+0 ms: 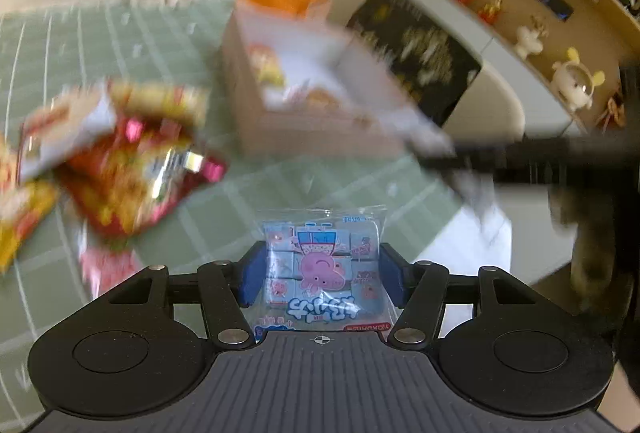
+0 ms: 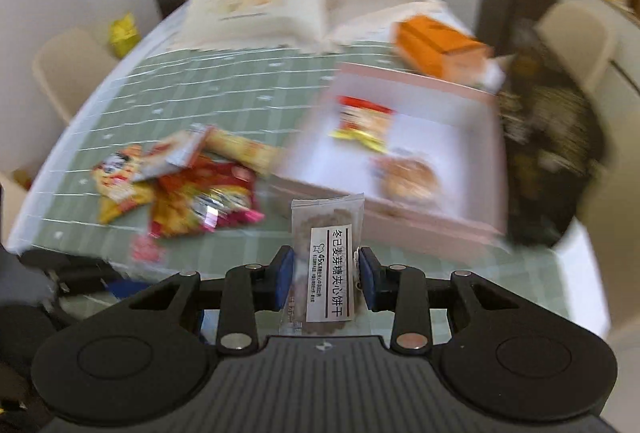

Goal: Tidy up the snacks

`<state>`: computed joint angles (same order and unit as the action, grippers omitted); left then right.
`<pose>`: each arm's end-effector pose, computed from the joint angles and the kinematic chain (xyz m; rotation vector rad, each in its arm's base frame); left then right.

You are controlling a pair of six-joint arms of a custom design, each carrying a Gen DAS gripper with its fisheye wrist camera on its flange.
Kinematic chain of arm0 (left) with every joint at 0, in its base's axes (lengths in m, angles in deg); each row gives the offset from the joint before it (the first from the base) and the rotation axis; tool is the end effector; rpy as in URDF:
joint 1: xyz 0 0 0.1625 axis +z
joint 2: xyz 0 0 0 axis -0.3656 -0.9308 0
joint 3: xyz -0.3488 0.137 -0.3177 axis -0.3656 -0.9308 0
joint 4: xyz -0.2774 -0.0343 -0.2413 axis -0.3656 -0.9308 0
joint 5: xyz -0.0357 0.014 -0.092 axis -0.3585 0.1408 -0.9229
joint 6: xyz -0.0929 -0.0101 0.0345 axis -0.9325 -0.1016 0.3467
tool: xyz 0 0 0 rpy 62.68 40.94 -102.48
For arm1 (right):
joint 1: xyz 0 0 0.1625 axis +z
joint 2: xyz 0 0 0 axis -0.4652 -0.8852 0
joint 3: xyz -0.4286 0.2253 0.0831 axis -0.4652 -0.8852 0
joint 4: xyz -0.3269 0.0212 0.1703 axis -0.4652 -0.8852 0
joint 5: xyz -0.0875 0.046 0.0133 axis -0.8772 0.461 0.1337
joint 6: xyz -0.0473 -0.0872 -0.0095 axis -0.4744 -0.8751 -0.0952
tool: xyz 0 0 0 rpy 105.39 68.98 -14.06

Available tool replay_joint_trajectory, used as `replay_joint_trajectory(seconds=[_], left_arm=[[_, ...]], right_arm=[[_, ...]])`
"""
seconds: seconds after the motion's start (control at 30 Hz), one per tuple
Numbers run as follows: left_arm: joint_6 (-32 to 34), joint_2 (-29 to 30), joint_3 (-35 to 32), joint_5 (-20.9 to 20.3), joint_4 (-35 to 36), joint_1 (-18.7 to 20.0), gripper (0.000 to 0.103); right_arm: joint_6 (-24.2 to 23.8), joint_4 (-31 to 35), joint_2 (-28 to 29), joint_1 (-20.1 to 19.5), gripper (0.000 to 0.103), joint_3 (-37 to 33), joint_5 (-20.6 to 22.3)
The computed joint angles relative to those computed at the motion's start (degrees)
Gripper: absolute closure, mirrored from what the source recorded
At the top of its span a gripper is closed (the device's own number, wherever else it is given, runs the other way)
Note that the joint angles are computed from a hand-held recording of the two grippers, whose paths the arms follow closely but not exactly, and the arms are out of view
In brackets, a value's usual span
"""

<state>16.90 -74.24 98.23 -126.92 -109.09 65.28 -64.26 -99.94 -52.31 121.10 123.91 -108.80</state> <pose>-0.3491 -0.5834 0.0626 0.6010 2.7434 -0.7302 0.1286 -0.6139 0.3515 0.6808 -2.4076 0.6266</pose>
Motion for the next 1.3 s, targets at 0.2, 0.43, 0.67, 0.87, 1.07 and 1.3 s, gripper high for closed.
replay_joint_trajectory(seconds=[0.2, 0.43, 0.67, 0.87, 1.07, 1.3], left_arm=[[10.6, 6.3, -14.8, 3.6, -7.0, -0.4, 0.037], [6.6, 10.5, -25.9, 0.1, -8.3, 2.6, 0.040], [4.0, 7.3, -15.1, 2.8, -6.5, 2.8, 0.040], [1.4, 3.2, -2.8, 11.4, -3.4, 1.0, 0.040], [-5.4, 0.6, 3.2, 19.4, 1.6, 0.5, 0.041], [-12.1, -3.0, 6.0, 25.3, 12.6, 0.4, 0.041]], right_arm=[[0.7, -5.6, -5.4, -4.1, 0.069, 5.6, 1.7], [0.2, -9.2, -5.8, -5.3, 0.069, 5.8, 3.5], [2.0, -7.4, 0.6, -4.1, 0.065, -6.9, 8.5], [-0.5, -5.0, 10.2, -1.8, 0.050, -19.3, 3.3], [-2.2, 7.6, 7.9, -3.5, 0.050, -11.3, 10.6], [3.8, 10.6, 13.5, -3.0, 0.049, -11.8, 13.0]])
